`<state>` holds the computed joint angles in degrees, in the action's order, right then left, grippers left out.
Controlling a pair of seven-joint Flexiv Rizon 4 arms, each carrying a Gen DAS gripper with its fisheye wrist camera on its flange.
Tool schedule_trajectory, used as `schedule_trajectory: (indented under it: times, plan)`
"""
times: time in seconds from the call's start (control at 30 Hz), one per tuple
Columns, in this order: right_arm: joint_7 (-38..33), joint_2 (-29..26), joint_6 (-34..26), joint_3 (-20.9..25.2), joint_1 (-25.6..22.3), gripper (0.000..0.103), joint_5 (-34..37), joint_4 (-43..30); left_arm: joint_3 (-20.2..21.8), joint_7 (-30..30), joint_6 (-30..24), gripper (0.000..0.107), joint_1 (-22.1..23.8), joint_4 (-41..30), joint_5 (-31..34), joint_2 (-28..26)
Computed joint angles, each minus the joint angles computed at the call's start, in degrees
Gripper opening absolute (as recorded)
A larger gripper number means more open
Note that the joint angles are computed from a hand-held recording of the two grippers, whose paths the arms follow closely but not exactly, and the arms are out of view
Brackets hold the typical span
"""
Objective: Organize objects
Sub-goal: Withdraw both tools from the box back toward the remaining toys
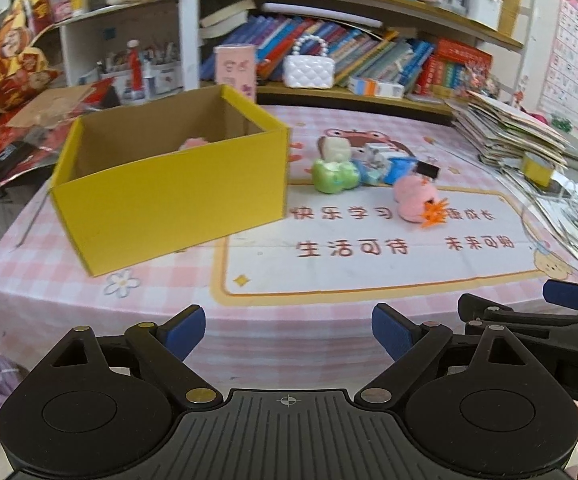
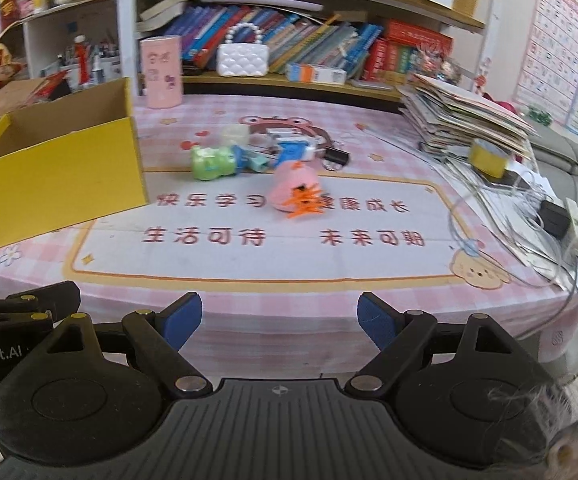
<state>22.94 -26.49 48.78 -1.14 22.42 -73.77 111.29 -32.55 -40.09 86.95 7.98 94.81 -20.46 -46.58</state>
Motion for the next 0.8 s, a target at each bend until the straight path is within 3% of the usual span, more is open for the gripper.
schedule_trajectory:
  times: [0.3,0.8]
  plan:
    - [-0.15,0.36,0.77,-0.33,-1.73,0.085,1.65,0.91,3.69,0.14,-3.69,0.092,-4.68,-3.99,-0.82,-0.95]
    - [-5.6,-2.38,8.46,-3.01,-5.59,0.086,3.35,-1.15,15.23,-6.47,-10.53,0.092,-15.64,-15.67,-1.35,-4.98]
